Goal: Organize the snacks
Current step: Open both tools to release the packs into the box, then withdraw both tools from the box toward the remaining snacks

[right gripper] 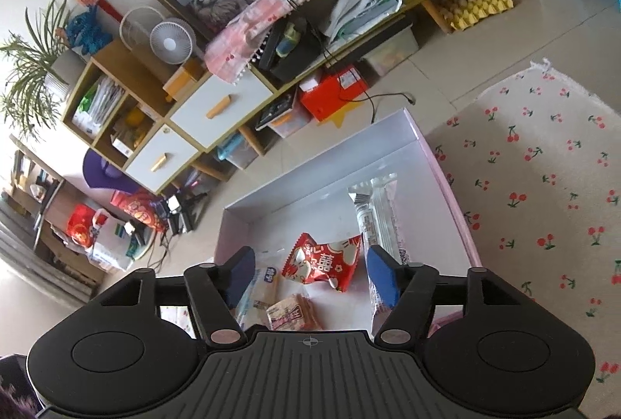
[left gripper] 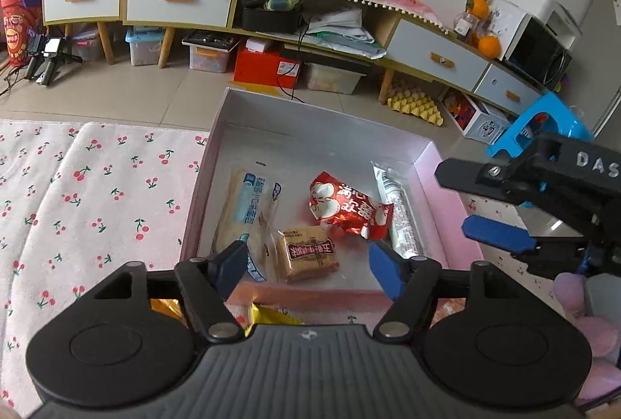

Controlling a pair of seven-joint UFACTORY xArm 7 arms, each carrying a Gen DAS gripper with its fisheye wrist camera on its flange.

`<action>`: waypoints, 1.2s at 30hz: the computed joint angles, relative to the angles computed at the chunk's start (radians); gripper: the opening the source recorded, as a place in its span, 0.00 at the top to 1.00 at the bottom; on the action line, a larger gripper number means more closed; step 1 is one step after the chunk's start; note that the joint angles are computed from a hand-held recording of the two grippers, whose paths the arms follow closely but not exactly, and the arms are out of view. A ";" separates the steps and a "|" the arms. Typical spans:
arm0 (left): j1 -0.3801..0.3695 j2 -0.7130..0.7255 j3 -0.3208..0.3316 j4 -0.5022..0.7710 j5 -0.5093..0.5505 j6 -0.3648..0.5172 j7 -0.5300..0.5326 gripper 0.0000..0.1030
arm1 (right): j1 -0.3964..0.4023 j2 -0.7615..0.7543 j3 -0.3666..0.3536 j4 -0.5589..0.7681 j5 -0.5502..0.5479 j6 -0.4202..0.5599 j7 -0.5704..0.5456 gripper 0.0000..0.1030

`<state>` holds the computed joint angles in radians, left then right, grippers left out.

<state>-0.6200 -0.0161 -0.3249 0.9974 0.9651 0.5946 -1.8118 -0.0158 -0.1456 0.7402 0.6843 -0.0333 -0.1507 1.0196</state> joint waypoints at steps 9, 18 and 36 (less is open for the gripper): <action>-0.022 -0.048 -0.038 0.017 -0.077 0.100 0.076 0.16 | 0.277 -0.157 -0.264 -0.055 -0.012 0.112 0.001 0.24; -0.030 -0.123 -0.092 -0.005 -0.158 0.191 0.131 0.06 | 0.406 -0.314 -0.345 -0.104 -0.032 0.262 -0.015 0.17; -0.025 -0.238 -0.199 -0.093 -0.257 0.348 0.179 0.01 | 0.492 -0.483 -0.305 -0.193 -0.058 0.461 -0.040 0.11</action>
<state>-0.6452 -0.2545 -0.5240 0.9048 0.7081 0.9425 -1.6327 0.4763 -0.6288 0.4351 0.4910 -0.0909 0.3102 0.9791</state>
